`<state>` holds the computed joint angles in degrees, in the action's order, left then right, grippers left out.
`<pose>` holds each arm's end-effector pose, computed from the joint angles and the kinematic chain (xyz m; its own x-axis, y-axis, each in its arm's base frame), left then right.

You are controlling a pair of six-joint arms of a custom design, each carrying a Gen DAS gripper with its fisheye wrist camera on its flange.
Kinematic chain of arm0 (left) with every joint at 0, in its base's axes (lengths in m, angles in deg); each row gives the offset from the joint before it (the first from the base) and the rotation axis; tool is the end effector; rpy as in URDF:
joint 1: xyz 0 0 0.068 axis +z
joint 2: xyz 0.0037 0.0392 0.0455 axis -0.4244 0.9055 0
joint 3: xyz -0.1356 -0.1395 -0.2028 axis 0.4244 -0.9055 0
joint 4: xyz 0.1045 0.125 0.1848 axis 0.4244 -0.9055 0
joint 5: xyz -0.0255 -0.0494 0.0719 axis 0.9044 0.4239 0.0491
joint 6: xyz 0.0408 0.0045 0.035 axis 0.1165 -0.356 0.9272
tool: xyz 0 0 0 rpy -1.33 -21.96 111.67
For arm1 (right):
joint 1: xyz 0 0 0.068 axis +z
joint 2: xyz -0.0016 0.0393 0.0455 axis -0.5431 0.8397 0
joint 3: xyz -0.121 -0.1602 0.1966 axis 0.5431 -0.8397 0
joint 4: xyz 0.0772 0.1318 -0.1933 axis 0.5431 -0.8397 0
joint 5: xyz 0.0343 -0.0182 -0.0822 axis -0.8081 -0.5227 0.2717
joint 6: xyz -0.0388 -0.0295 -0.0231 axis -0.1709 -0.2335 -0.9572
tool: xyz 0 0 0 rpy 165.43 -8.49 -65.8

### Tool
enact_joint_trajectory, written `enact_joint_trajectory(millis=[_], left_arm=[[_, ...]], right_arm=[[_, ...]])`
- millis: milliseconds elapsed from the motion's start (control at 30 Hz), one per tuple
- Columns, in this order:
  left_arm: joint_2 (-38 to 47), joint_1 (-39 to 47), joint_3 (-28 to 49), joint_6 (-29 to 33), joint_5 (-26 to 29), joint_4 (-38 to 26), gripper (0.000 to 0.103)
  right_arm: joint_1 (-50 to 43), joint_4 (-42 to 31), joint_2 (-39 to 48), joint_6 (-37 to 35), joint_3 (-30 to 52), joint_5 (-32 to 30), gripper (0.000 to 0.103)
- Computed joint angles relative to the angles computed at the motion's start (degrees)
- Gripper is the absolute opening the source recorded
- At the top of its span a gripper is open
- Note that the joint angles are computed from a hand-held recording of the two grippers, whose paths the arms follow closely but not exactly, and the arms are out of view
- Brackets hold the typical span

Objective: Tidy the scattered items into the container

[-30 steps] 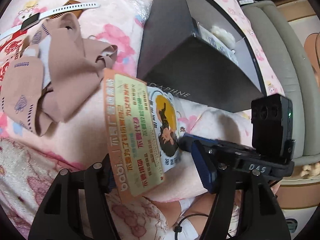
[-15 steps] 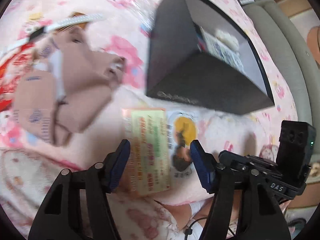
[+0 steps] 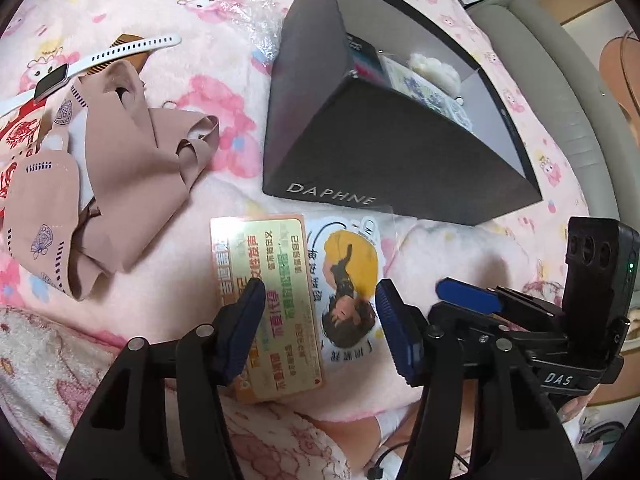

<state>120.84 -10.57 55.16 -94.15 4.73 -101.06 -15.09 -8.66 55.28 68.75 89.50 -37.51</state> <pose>0.1953 0.0343 0.2136 -0.9049 -0.3696 -0.2112 -0.2394 0.8521 -0.4654 0.2928 0.1135 0.1946 -0.8583 -0.4410 -0.2625 -0.5127 0.7147 0.4758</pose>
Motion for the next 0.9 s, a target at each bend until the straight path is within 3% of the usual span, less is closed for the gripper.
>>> enact_joint_trajectory(millis=[133, 267, 433, 567, 700, 800, 900], left_arm=[[1.5, 1.3, -0.1, 3.3, 7.8, 0.3, 0.055], [-1.4, 1.4, -0.2, -0.1, 0.3, 0.9, 0.055], [-2.3, 3.0, 0.3, -1.3, -6.9, 0.1, 0.055], [-0.5, 3.0, -0.7, -1.5, -6.8, 1.0, 0.055], [-0.8, 5.0, -0.3, 2.9, -3.1, -0.6, 0.055], [-2.6, 6.9, -0.4, 0.0, -7.8, -0.7, 0.055], [-2.9, 10.5, 0.0, 1.4, -6.8, -2.1, 0.059]], right_arm=[[0.1, -0.3, 1.7, -0.6, 0.6, 0.6, 0.046], [-1.7, -0.4, -0.9, -0.8, -0.4, -0.8, 0.046], [-3.9, 3.9, -3.6, 2.5, -2.6, 2.6, 0.046], [-2.4, 4.2, -2.9, 1.7, -2.6, 3.3, 0.046], [-1.3, 3.5, -1.7, 0.4, -2.3, 1.3, 0.045], [-1.2, 3.7, -1.8, 1.1, -2.2, 0.6, 0.045], [-2.8, 2.9, -2.4, 0.8, -1.9, -2.7, 0.045]])
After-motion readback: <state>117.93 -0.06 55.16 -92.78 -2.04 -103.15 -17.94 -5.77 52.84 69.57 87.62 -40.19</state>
